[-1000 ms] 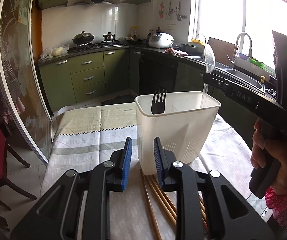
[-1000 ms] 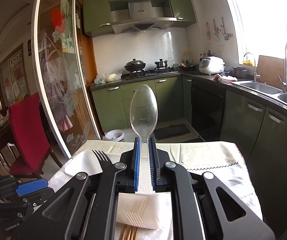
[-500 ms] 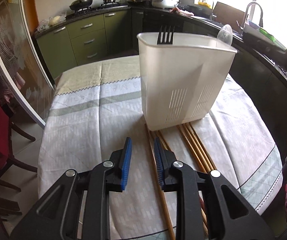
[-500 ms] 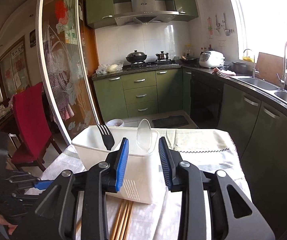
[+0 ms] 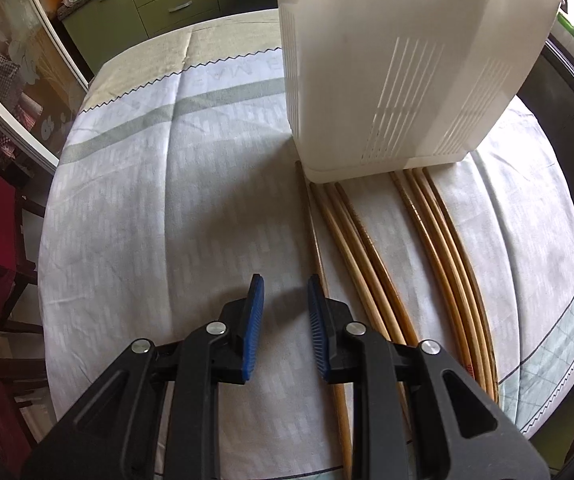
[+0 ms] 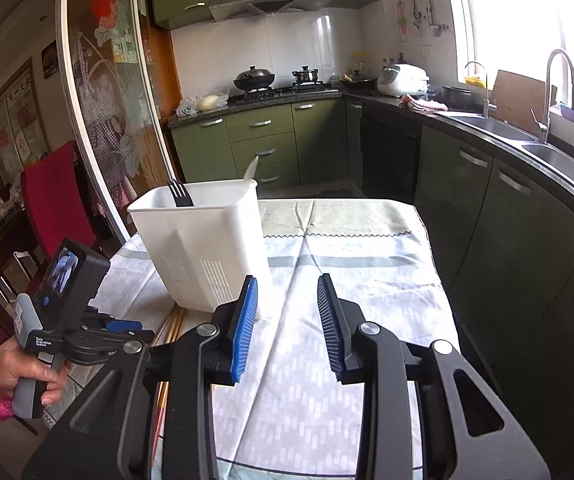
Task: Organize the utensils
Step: 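Release the clear spoon into the white holder with the right gripper, then move the left gripper to a single wooden chopstick and close on it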
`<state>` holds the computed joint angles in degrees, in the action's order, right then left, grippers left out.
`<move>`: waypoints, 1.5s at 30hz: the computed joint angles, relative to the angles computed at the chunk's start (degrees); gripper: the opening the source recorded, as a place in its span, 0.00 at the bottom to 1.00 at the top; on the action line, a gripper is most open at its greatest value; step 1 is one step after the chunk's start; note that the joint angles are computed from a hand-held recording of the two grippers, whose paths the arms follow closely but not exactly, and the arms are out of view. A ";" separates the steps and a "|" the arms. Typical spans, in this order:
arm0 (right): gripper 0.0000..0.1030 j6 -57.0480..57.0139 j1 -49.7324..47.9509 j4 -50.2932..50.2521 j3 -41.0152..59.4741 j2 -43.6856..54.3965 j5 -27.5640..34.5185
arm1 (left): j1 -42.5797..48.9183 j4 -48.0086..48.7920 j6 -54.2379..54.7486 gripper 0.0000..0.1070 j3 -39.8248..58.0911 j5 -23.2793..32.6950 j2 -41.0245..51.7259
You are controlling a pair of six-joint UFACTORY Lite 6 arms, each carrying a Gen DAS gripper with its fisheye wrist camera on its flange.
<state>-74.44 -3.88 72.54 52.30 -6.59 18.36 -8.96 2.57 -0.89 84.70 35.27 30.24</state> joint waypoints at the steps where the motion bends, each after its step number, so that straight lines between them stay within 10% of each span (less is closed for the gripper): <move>1: 0.30 -1.59 -1.34 1.18 -0.92 -0.28 0.91 | -0.09 0.73 -0.83 0.21 0.48 0.18 0.50; 23: 0.30 28.71 11.51 -25.75 13.53 24.34 7.12 | 9.01 -16.43 16.38 0.04 -2.11 5.38 -1.70; 29: 0.30 28.92 9.87 -27.36 11.55 20.11 8.01 | 7.74 -20.58 18.36 0.34 -1.58 4.66 -1.28; 45: 0.30 20.01 5.76 -20.00 8.67 18.79 10.15 | 1.88 -11.37 5.57 0.31 5.96 6.38 3.88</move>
